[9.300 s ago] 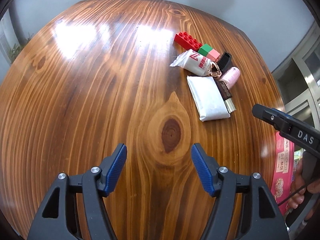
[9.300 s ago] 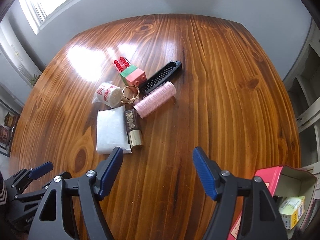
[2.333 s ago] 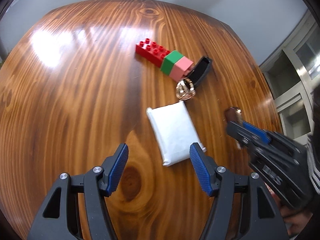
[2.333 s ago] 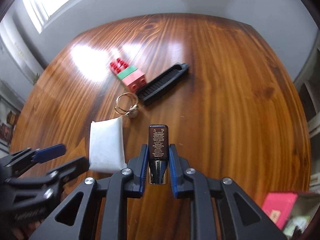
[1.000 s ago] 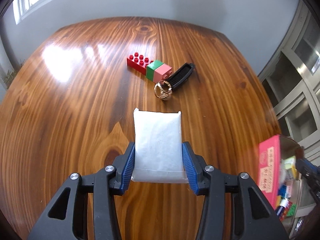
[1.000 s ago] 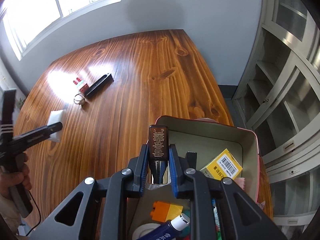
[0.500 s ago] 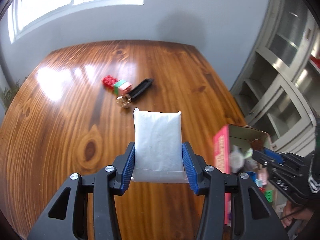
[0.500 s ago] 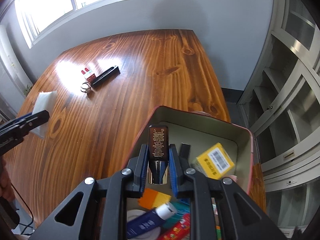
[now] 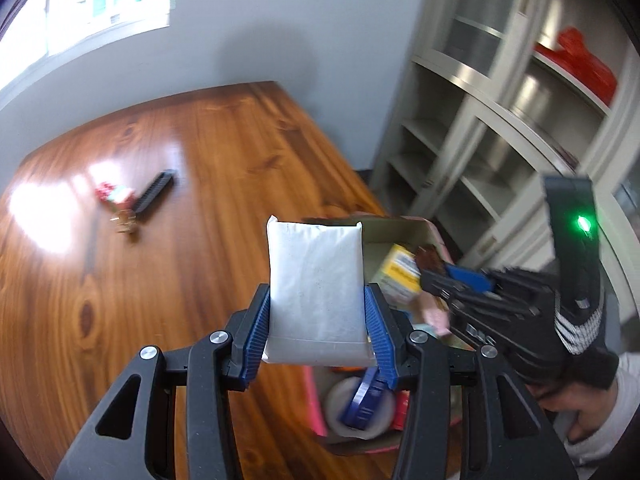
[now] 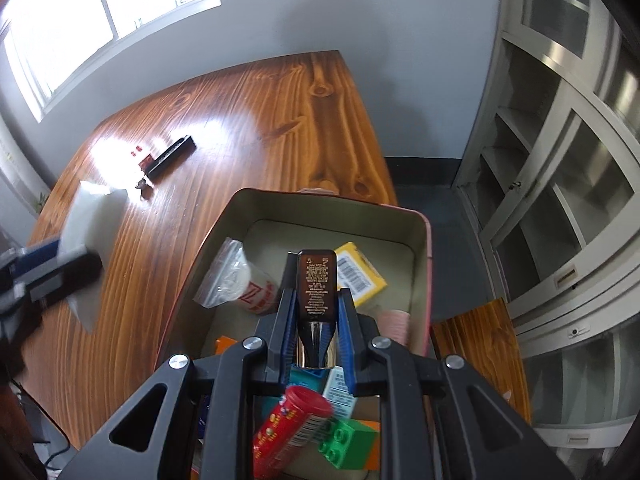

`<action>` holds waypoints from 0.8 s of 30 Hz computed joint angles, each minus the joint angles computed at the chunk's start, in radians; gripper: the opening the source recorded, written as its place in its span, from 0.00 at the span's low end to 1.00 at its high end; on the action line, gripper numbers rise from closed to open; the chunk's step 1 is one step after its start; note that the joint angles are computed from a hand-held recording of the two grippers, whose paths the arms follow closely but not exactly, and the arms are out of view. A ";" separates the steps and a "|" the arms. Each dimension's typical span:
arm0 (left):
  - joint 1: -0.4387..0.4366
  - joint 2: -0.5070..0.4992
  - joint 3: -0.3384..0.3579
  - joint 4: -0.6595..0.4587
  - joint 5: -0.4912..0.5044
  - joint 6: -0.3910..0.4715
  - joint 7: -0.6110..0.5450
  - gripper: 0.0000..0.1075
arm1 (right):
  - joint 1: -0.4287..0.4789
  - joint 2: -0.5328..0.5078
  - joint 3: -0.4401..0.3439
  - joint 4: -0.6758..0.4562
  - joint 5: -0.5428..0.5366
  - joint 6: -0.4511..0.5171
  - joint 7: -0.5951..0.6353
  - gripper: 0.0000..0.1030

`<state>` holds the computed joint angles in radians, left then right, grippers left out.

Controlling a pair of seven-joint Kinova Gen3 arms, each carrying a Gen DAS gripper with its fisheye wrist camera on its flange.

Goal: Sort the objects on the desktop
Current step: 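Carry white packet and brown bottle into the pink tin and open both tools, then move both tools back over the remaining items on the table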

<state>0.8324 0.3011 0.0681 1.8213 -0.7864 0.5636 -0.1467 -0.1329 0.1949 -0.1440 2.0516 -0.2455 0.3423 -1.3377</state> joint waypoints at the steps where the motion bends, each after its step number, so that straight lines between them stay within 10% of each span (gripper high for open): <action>1: 0.000 0.002 0.008 -0.004 0.003 -0.007 -0.011 0.46 | 0.003 0.001 0.001 -0.002 -0.002 0.004 0.001 0.22; 7: 0.000 0.006 0.016 -0.012 0.076 -0.038 -0.090 0.56 | 0.025 0.001 0.001 -0.004 -0.029 0.009 0.005 0.25; 12: 0.029 -0.009 -0.010 0.004 0.053 -0.017 -0.033 0.57 | 0.011 -0.014 0.008 0.014 -0.022 -0.022 -0.011 0.53; 24: 0.010 -0.068 0.038 0.070 -0.029 0.103 0.145 0.57 | -0.042 -0.020 -0.017 0.004 0.012 -0.048 -0.056 0.54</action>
